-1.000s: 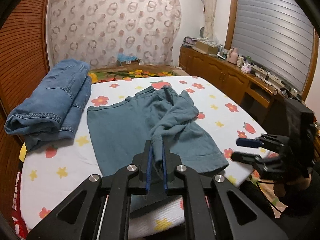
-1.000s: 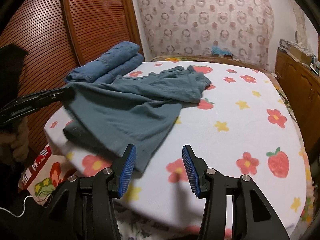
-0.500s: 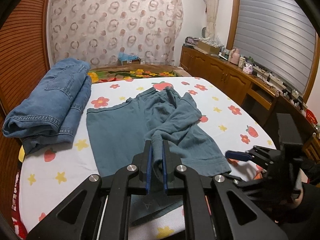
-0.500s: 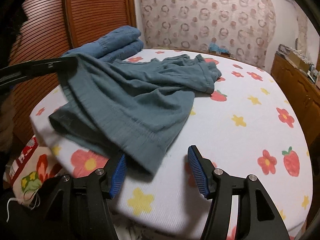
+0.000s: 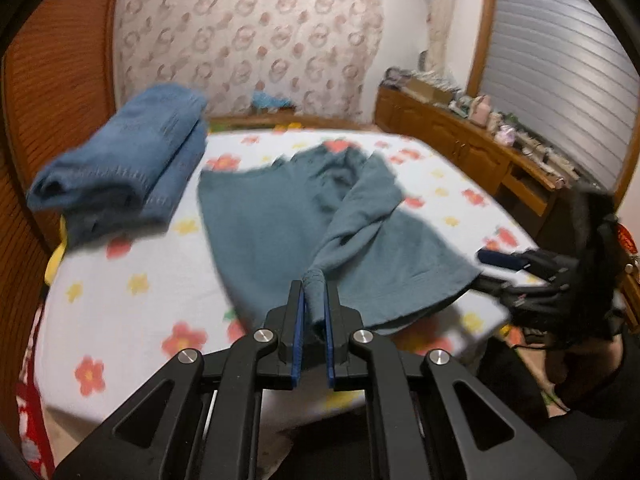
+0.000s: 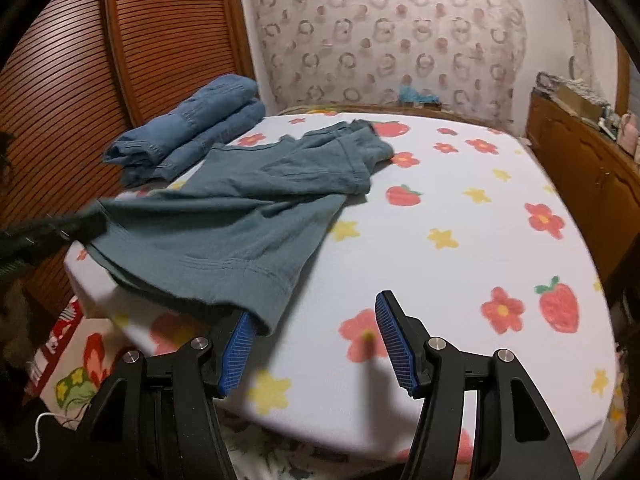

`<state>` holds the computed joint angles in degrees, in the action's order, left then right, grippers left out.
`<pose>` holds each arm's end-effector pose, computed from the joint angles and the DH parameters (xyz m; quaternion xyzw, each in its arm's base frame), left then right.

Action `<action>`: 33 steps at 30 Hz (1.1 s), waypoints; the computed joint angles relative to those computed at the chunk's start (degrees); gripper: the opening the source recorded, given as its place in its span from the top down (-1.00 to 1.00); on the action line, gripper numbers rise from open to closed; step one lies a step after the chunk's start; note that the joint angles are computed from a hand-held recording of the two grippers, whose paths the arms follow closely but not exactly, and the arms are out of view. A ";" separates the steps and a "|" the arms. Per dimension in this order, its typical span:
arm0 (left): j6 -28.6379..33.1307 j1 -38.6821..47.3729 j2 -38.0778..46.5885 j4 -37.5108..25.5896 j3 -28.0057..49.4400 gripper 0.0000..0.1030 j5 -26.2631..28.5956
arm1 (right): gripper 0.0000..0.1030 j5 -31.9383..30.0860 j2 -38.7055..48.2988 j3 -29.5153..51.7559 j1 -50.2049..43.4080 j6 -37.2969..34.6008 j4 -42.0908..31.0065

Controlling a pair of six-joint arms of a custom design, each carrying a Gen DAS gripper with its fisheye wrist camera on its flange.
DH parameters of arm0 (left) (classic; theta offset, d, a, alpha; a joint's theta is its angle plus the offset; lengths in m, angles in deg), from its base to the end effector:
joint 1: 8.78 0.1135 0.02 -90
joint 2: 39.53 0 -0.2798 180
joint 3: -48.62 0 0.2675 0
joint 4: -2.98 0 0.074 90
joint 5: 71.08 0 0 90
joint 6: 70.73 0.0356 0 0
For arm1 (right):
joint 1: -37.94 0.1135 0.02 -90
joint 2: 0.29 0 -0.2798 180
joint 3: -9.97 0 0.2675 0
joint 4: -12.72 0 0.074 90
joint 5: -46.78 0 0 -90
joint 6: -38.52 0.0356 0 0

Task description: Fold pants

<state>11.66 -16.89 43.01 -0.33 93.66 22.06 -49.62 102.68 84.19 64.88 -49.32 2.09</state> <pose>0.2757 -0.0413 0.1565 0.0154 0.9089 -0.0816 0.4087 0.3565 0.1856 0.1881 -0.2170 0.8765 0.1561 0.4005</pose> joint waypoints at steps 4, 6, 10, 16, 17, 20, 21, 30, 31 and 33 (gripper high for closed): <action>-0.28 1.62 4.06 0.79 0.21 0.81 -0.23 | -0.20 -5.00 1.26 1.38 -1.52 -0.14 -0.94; -0.64 1.74 5.19 1.28 0.18 0.81 -0.51 | -0.20 -5.84 1.35 1.57 -1.88 -0.83 -1.07; -1.39 1.69 5.36 0.81 0.41 0.54 -0.80 | -0.20 -6.30 -0.24 0.66 -2.18 -1.50 -1.17; -0.45 2.86 3.65 1.18 0.27 -0.56 -1.17 | -0.20 -6.58 -3.49 -1.60 -2.98 -2.16 0.08; -0.13 3.24 3.59 1.28 0.43 -0.61 -0.96 | -0.20 -6.78 -3.70 -1.96 -3.33 -2.37 0.45; 1.17 3.97 4.09 0.37 2.25 -0.62 -0.54 | -0.20 -6.71 -2.66 -1.11 -3.99 -2.92 1.09; 1.48 3.98 4.36 0.24 2.89 -0.62 -0.67 | -0.20 -6.61 -2.17 -0.61 -4.18 -3.16 1.11; 3.94 1.98 10.57 -3.49 14.03 -0.62 0.97 | -0.20 -3.77 5.14 6.74 -4.37 -3.68 1.74; 4.54 1.25 11.68 -4.40 15.89 -0.61 0.97 | -0.20 -3.60 5.97 7.57 -4.71 -3.57 1.79; 5.64 -0.13 13.81 -5.91 19.22 -0.55 1.45 | -0.20 -3.84 7.20 9.18 -5.50 -3.55 1.50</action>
